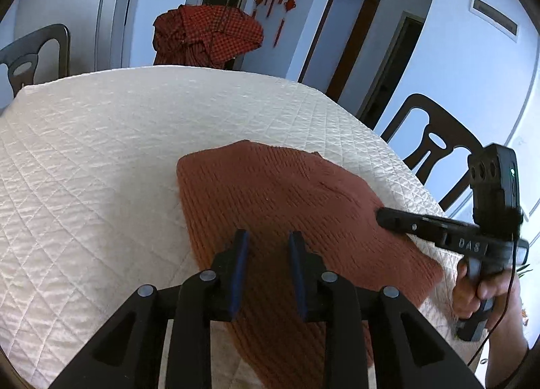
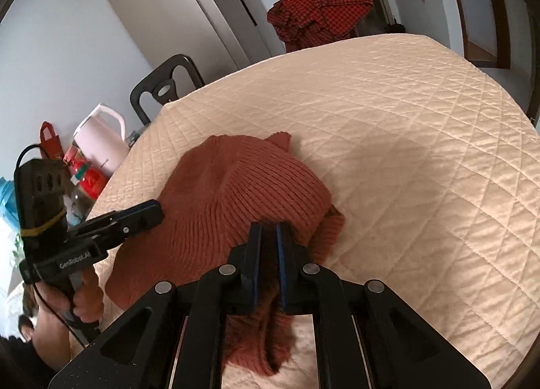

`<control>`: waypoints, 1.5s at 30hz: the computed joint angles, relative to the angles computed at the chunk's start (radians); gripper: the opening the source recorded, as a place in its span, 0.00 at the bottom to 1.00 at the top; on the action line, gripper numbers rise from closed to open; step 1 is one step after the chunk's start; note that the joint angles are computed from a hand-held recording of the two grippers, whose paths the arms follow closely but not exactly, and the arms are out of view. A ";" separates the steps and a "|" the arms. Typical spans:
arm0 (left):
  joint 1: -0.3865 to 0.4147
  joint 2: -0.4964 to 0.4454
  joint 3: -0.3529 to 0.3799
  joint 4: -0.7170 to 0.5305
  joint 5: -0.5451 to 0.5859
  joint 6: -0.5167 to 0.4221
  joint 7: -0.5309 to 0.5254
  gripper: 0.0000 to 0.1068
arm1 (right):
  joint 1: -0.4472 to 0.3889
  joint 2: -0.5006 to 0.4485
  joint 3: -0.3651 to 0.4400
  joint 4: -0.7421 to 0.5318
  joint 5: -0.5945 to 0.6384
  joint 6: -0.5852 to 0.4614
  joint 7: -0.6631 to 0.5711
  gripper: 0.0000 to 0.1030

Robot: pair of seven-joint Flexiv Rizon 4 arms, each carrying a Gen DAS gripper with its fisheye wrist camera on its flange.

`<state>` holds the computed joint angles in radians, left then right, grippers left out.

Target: Fold small clothes

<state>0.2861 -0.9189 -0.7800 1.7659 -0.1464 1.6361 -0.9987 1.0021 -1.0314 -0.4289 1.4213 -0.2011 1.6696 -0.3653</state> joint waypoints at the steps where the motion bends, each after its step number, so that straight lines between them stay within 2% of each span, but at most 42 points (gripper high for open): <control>1: 0.007 0.004 -0.005 0.011 0.000 0.003 -0.003 0.25 | 0.005 0.006 -0.005 0.007 0.005 0.002 0.004 0.07; 4: 0.015 0.022 -0.006 0.011 -0.007 -0.028 -0.006 0.26 | 0.035 0.009 -0.057 0.009 0.009 0.012 0.006 0.09; 6: -0.010 0.031 0.014 -0.026 -0.025 -0.048 0.001 0.26 | 0.009 0.000 -0.040 -0.038 -0.006 0.002 -0.013 0.09; 7: -0.045 0.034 0.046 -0.056 -0.032 -0.039 0.002 0.26 | -0.013 -0.006 -0.021 -0.071 -0.019 -0.020 -0.021 0.09; 9: -0.123 0.030 0.124 -0.130 -0.050 -0.044 0.001 0.26 | -0.074 -0.031 0.040 -0.159 -0.062 -0.078 -0.037 0.09; 12: -0.242 0.009 0.272 -0.253 -0.115 -0.155 -0.024 0.26 | -0.177 -0.079 0.174 -0.287 -0.117 -0.217 -0.056 0.09; 13: -0.272 -0.002 0.327 -0.291 -0.072 -0.189 -0.088 0.26 | -0.215 -0.095 0.229 -0.311 -0.151 -0.239 -0.053 0.09; 14: -0.286 -0.009 0.350 -0.300 -0.085 -0.208 -0.087 0.26 | -0.234 -0.113 0.255 -0.317 -0.119 -0.196 -0.063 0.10; 15: -0.289 -0.011 0.340 -0.278 -0.155 -0.173 -0.021 0.26 | -0.238 -0.112 0.253 -0.296 -0.112 -0.142 -0.040 0.10; 16: -0.265 -0.012 0.307 -0.253 -0.160 -0.143 0.008 0.26 | -0.243 -0.108 0.261 -0.274 -0.091 -0.104 -0.036 0.11; 17: -0.255 -0.008 0.296 -0.241 -0.168 -0.139 0.015 0.26 | -0.231 -0.097 0.237 -0.244 -0.089 -0.086 -0.011 0.11; 19: -0.246 0.009 0.290 -0.220 -0.187 -0.141 0.013 0.26 | -0.175 -0.053 0.157 -0.178 -0.106 -0.163 0.049 0.15; 20: -0.241 0.023 0.287 -0.198 -0.190 -0.128 0.016 0.26 | -0.159 -0.041 0.139 -0.154 -0.098 -0.151 0.052 0.15; 22: -0.173 0.044 0.200 -0.118 -0.174 -0.071 0.064 0.26 | -0.106 -0.012 0.076 -0.079 -0.104 -0.076 0.083 0.15; 24: -0.084 0.055 0.093 -0.038 -0.143 -0.031 0.105 0.26 | -0.005 0.021 -0.037 0.013 -0.100 -0.020 0.093 0.15; 26: -0.008 0.053 0.009 0.023 -0.098 -0.007 0.129 0.26 | 0.071 0.041 -0.104 0.074 -0.085 0.018 0.069 0.15; 29: 0.064 0.064 -0.049 0.112 -0.028 0.013 0.128 0.26 | 0.134 0.060 -0.133 0.127 -0.064 0.044 0.008 0.15; 32: 0.076 0.080 -0.036 0.168 0.029 0.058 0.103 0.26 | 0.119 0.077 -0.064 0.137 -0.065 0.000 -0.055 0.15; 35: 0.106 0.075 -0.058 0.185 0.066 0.058 0.068 0.26 | 0.133 0.073 -0.068 0.157 -0.066 -0.032 -0.067 0.15; 39: 0.083 0.063 -0.026 0.169 0.098 0.069 0.046 0.26 | 0.109 0.064 -0.049 0.153 -0.039 -0.016 -0.058 0.23; 42: 0.066 0.103 0.006 0.190 0.106 0.086 0.004 0.26 | 0.171 0.075 -0.119 0.177 -0.048 -0.048 -0.046 0.23; 45: 0.081 0.124 0.001 0.222 0.131 0.112 -0.031 0.26 | 0.240 0.079 -0.201 0.216 -0.041 -0.028 -0.019 0.23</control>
<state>0.3670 -0.7953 -0.7790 1.9883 -0.0154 1.7479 -1.0295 1.2424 -0.9521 -0.6296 1.6374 -0.2419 1.6414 -0.3841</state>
